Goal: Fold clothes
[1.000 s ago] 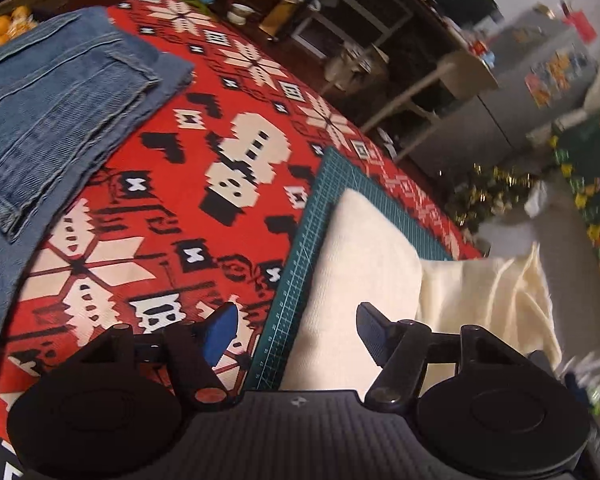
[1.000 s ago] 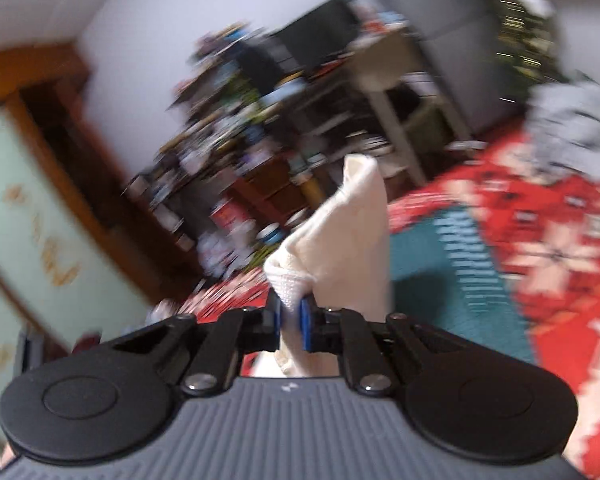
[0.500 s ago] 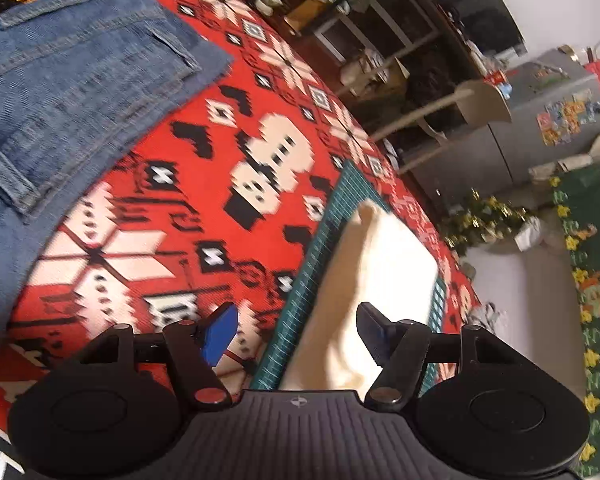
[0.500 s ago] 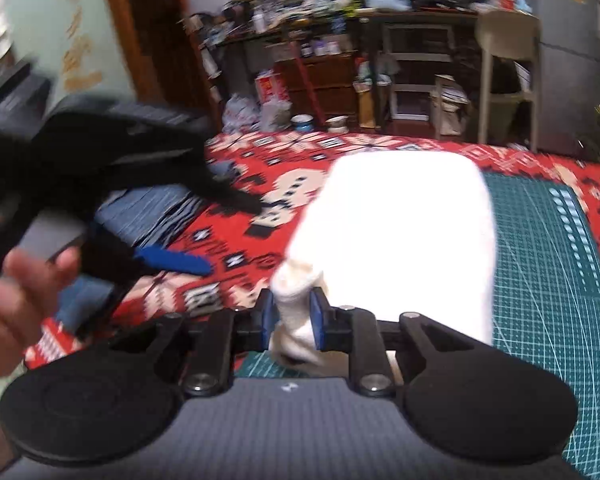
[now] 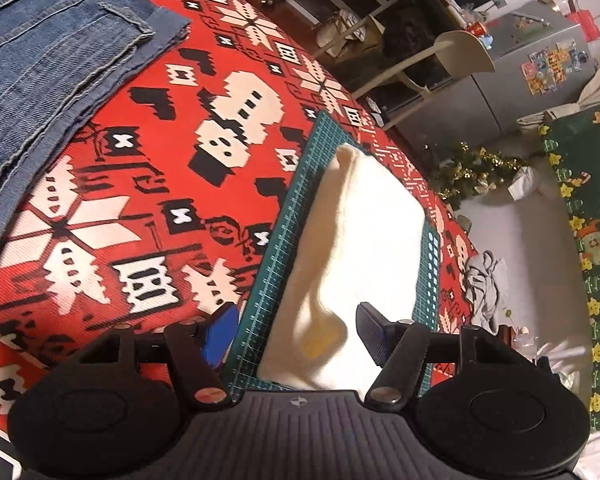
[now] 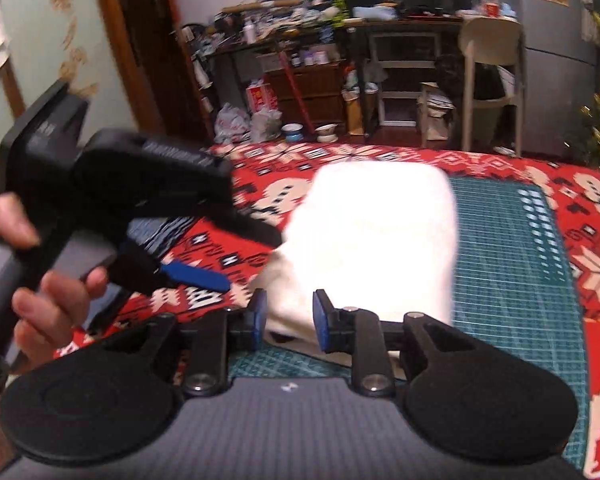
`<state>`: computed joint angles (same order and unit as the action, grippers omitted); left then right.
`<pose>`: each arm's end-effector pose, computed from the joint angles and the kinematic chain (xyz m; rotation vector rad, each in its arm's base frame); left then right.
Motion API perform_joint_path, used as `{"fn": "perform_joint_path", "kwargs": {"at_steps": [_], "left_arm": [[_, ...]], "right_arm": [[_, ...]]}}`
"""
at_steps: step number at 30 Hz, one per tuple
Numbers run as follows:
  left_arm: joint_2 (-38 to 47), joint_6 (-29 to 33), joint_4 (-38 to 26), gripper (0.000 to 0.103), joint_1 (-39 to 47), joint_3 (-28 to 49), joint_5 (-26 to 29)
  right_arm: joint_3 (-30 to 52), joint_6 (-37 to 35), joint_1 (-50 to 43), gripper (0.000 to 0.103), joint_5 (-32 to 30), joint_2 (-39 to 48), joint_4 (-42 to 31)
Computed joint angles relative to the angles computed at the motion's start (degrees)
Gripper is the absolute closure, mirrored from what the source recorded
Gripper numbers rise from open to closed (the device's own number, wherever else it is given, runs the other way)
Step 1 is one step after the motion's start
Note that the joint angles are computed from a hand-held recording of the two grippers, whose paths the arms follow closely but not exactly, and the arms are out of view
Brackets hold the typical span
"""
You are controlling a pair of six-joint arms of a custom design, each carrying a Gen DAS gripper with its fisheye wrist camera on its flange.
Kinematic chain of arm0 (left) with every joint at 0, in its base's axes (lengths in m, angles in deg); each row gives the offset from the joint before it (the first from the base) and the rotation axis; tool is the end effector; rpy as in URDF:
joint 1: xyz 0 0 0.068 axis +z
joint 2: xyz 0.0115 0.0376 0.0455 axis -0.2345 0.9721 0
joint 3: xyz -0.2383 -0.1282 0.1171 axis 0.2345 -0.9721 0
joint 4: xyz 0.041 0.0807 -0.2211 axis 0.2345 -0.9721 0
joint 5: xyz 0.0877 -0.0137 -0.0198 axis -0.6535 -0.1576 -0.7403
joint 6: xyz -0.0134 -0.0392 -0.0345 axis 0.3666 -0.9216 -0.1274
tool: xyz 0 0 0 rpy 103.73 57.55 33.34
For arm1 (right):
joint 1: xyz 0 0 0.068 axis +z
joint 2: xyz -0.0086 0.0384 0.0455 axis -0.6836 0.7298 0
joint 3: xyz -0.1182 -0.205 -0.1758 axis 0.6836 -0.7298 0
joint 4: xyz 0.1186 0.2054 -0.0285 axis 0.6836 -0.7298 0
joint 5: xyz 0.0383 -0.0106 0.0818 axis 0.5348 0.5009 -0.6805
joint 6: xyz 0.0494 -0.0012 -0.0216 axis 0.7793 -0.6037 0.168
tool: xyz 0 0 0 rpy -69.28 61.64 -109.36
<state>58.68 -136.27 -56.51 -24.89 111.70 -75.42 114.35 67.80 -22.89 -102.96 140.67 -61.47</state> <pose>0.2667 -0.0557 0.2334 -1.0484 2.2467 -0.6712 0.3275 0.1375 0.1977 -0.7371 2.1545 0.6574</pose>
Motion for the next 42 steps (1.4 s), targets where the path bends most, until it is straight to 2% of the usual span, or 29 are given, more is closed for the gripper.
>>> {"fn": "perform_joint_path", "kwargs": {"at_steps": [2, 6, 7, 8, 9, 11, 13, 17, 18, 22, 27, 30, 34, 39, 42], "left_arm": [[-0.25, 0.96, 1.51, 0.053, -0.52, -0.33, -0.57], [1.6, 1.88, 4.35, 0.054, -0.62, -0.85, 1.54], [2.27, 1.94, 4.91, 0.061, -0.62, -0.9, 2.26], [2.76, 2.07, 4.21, 0.084, -0.8, -0.56, 2.24], [3.1, 2.25, 2.45, 0.095, -1.14, 0.13, 1.59], [3.04, 1.81, 0.56, 0.094, -1.14, 0.38, 0.64], [2.57, 0.66, 1.87, 0.094, -0.04, -0.83, 2.42], [1.83, -0.02, 3.74, 0.095, -0.32, -1.7, 2.48], [1.48, -0.42, 5.13, 0.095, -0.2, -2.37, 2.8], [0.36, -4.17, 15.23, 0.096, 1.43, -6.99, 7.01], [2.69, -4.15, 12.91, 0.096, 0.92, -5.5, 6.87], [2.46, -6.35, 12.53, 0.096, 2.36, -6.39, 8.05], [2.18, -7.12, 13.35, 0.096, 2.75, -7.23, 8.81], [1.91, -6.93, 13.83, 0.096, 2.71, -7.45, 8.98], [2.06, -7.44, 14.44, 0.096, 2.82, -7.71, 9.29]], "right_arm": [[0.27, 1.66, -1.9, 0.075, -0.63, -0.04, -0.27], [1.54, 4.27, -6.0, 0.075, -2.61, 1.12, -1.11], [1.87, 4.98, -6.45, 0.075, -2.76, 1.69, -0.77], [2.01, 5.48, -7.14, 0.075, -2.9, 1.94, -0.51], [2.55, 5.88, -7.95, 0.075, -3.04, 2.44, -0.48], [3.32, 6.57, -9.38, 0.075, -3.22, 3.19, -0.65], [4.21, 6.45, -10.57, 0.074, -3.43, 3.79, -1.72], [6.14, 4.15, -12.13, 0.067, -4.13, 5.41, -5.95], [6.67, 3.46, -12.43, 0.064, -4.4, 5.8, -6.96], [4.28, 2.32, -11.8, 0.063, -2.72, 4.98, -4.0], [5.31, 6.21, -12.42, 0.063, -3.57, 6.6, -3.18], [4.86, 4.53, -12.24, 0.062, -3.01, 6.12, -3.36], [5.23, -2.99, -10.36, 0.053, 1.34, 4.84, -7.22], [7.3, -8.07, -5.94, 0.053, 8.53, 6.24, -9.26], [9.0, -9.47, -2.94, 0.056, 14.47, 8.05, -10.18]]}}
